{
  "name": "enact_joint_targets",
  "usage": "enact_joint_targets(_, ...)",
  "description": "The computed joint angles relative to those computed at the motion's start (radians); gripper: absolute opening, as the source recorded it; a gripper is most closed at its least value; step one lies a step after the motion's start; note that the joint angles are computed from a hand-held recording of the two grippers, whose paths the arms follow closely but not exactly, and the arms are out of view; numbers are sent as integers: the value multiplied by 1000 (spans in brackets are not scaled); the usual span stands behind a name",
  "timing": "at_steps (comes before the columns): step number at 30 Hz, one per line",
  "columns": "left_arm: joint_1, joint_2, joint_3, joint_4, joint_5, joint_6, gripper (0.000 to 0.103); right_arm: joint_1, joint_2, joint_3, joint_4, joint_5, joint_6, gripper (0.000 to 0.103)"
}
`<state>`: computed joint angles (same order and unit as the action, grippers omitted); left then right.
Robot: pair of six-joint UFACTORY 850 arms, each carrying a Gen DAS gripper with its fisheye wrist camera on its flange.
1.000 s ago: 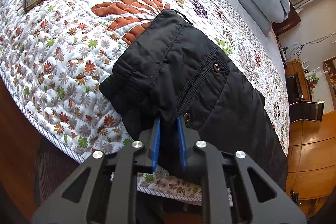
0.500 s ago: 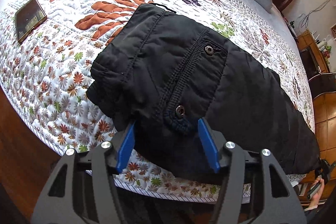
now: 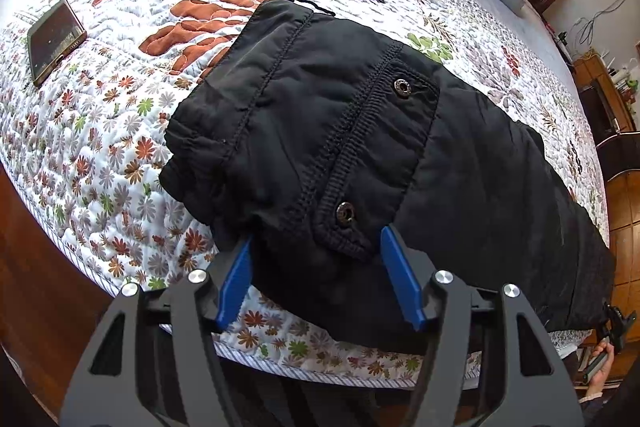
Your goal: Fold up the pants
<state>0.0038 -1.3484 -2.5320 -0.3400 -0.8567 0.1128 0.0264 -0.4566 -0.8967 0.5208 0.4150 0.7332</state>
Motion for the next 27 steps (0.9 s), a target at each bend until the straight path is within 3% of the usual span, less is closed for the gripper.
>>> enact_joint_targets(2,-1,-4,-8,6,-4,-7,64,8,6,25,-28,48,45,19)
enact_joint_targets(5,-1,-18,-42,6,-31,-15,64,18,25,44,-30,48,43,29)
enact_joint_targets(7,12,27,33,-35,-13,-2,64,26,43,55,-28,21,31,41)
enact_joint_targets(11,49,135,210,-104,48,5,65,61,115,122,73,22,-75,53)
enact_joint_targets(16,94,154,266,-199,37,9,65,95,142,140,173,17,-151,55)
enact_joint_targets(27,79,-8,54,-260,-72,-18,64,129,149,126,277,13,-219,55)
